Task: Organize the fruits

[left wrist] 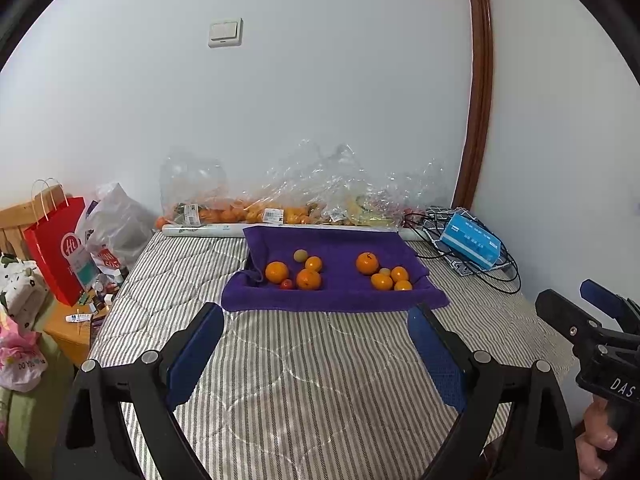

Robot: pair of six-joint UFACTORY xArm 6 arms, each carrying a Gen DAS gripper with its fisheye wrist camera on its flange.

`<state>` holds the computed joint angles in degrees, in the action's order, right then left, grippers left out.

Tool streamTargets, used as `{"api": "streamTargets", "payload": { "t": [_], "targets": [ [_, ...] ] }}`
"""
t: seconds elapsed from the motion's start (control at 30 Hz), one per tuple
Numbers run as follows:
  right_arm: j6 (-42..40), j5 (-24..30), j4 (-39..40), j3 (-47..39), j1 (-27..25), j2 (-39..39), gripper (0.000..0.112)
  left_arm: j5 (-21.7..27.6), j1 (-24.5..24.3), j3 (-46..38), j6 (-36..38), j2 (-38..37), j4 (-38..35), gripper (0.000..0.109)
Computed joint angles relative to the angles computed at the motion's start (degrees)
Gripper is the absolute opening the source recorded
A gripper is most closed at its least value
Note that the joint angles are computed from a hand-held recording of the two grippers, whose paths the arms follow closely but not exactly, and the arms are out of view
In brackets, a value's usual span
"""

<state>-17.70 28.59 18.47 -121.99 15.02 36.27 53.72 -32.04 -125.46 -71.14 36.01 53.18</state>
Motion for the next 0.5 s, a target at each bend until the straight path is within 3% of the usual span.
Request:
{"api": "streamTargets", "payload": {
  "t": [0.5],
  "targets": [
    [-0.2,-0.2,-0.4,0.7,0.3,-0.5,0.103,-0.5,0.2,1.6,-0.4,-1.1,-0.1,0.093]
  ]
}}
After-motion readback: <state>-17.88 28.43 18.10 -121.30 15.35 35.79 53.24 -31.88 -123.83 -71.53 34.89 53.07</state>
